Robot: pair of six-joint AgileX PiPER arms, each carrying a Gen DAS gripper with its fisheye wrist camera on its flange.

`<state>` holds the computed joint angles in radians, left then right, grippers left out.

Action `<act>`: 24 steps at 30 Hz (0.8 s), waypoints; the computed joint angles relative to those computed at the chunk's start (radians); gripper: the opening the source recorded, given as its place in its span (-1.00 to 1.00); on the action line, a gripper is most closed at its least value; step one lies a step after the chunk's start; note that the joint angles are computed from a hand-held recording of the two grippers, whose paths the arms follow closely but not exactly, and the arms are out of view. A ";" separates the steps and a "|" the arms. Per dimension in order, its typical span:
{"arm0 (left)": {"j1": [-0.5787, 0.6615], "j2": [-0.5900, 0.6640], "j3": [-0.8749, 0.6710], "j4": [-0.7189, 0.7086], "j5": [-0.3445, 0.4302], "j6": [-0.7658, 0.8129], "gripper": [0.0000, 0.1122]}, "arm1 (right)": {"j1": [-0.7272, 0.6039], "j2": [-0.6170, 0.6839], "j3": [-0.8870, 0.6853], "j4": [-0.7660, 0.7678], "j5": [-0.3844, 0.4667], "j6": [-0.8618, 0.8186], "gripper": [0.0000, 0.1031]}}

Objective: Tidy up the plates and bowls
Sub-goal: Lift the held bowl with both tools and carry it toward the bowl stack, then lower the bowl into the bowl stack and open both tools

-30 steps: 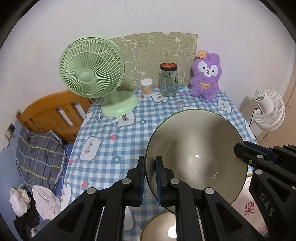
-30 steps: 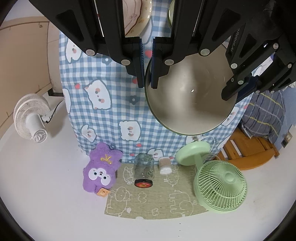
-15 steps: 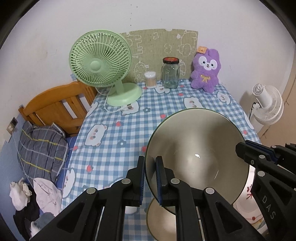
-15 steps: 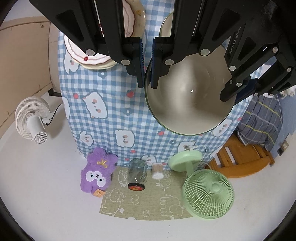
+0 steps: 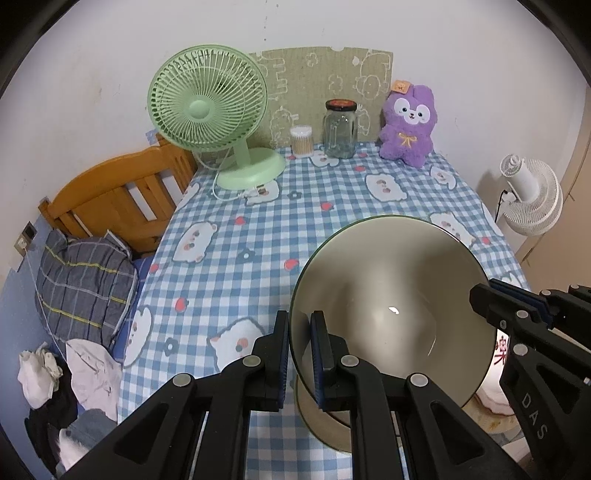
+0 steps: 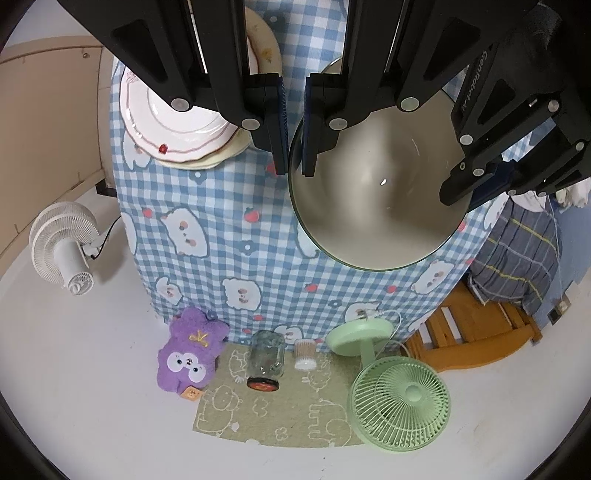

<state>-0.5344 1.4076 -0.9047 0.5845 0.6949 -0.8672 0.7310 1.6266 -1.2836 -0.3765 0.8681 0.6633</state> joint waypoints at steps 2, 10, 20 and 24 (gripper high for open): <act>-0.003 -0.006 0.021 0.003 -0.007 -0.006 -0.86 | 0.001 -0.001 0.018 0.009 -0.010 -0.004 -0.82; 0.014 -0.004 0.066 -0.020 -0.041 0.020 -0.86 | 0.009 0.012 0.059 0.035 -0.042 -0.010 -0.82; 0.044 0.009 0.113 -0.051 -0.088 0.064 -0.86 | 0.011 0.036 0.088 0.075 -0.067 -0.053 -0.81; 0.057 0.012 0.123 -0.071 -0.109 0.095 -0.86 | 0.006 0.043 0.100 0.088 -0.075 -0.068 -0.81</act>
